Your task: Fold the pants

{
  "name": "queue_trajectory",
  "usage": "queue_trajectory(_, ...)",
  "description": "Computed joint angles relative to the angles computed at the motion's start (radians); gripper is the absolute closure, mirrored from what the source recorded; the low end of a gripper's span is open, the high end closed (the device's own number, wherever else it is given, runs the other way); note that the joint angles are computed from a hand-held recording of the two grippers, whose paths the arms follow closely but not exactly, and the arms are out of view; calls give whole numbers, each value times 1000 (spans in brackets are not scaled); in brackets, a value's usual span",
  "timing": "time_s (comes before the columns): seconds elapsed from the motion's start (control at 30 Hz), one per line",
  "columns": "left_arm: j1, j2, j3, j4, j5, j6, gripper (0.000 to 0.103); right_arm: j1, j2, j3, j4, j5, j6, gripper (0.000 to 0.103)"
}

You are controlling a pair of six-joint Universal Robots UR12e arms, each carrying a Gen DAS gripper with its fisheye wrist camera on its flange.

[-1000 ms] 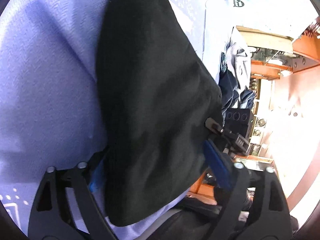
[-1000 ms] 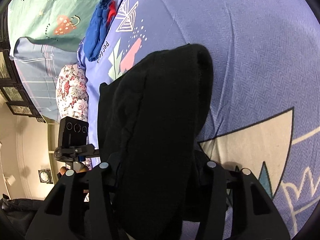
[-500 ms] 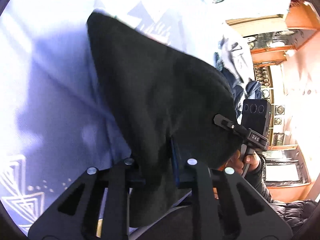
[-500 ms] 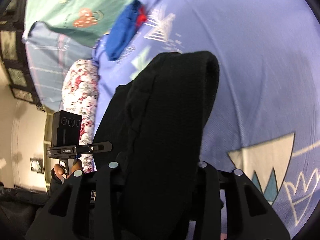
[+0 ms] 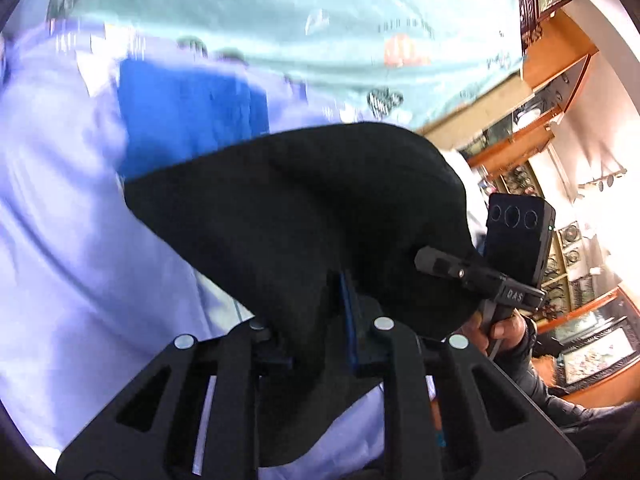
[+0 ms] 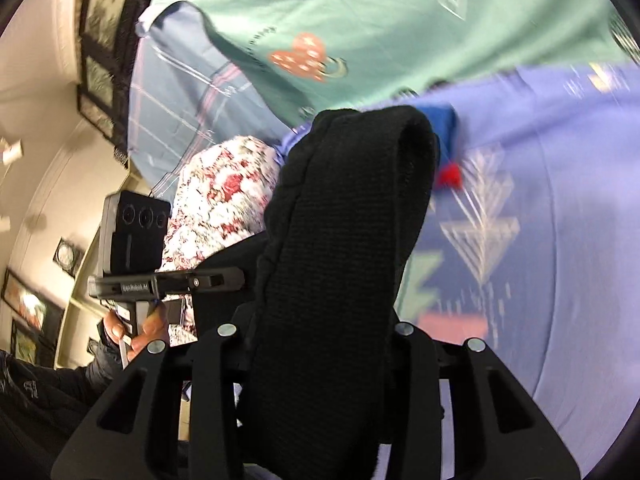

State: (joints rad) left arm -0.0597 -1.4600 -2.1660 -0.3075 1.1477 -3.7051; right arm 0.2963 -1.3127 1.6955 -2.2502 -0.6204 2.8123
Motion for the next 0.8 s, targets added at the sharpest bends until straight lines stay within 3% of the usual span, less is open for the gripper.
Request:
queue_trajectory(0.1,17,-8,59,-34,56,59,86,22,52,-87,-26,8,7,65)
queue_trajectory(0.23,41,-34,111,-17,126,118,86,38,139,-201,-111,33,74,65)
queue_trajectory(0.37,77,-93,144,-12,171,155,86,58,234,-312,-160,13,129,65)
queue_trajectory(0.47,104,-150,154,-53,215,147,84,76,308,-389,-132,-73,165,64)
queue_trajectory(0.57,123,-215,163,-153,232,124,82,112,377,-462,-64,-312,150,59)
queue_trajectory(0.63,132,-236,153,-162,239,104,68,136,409,-496,-21,-471,137,45)
queue_trajectory(0.7,138,-241,134,-122,241,82,52,140,422,-493,-53,-511,147,36)
queue_trajectory(0.8,138,-243,118,-86,258,74,37,141,427,-480,-103,-520,163,33)
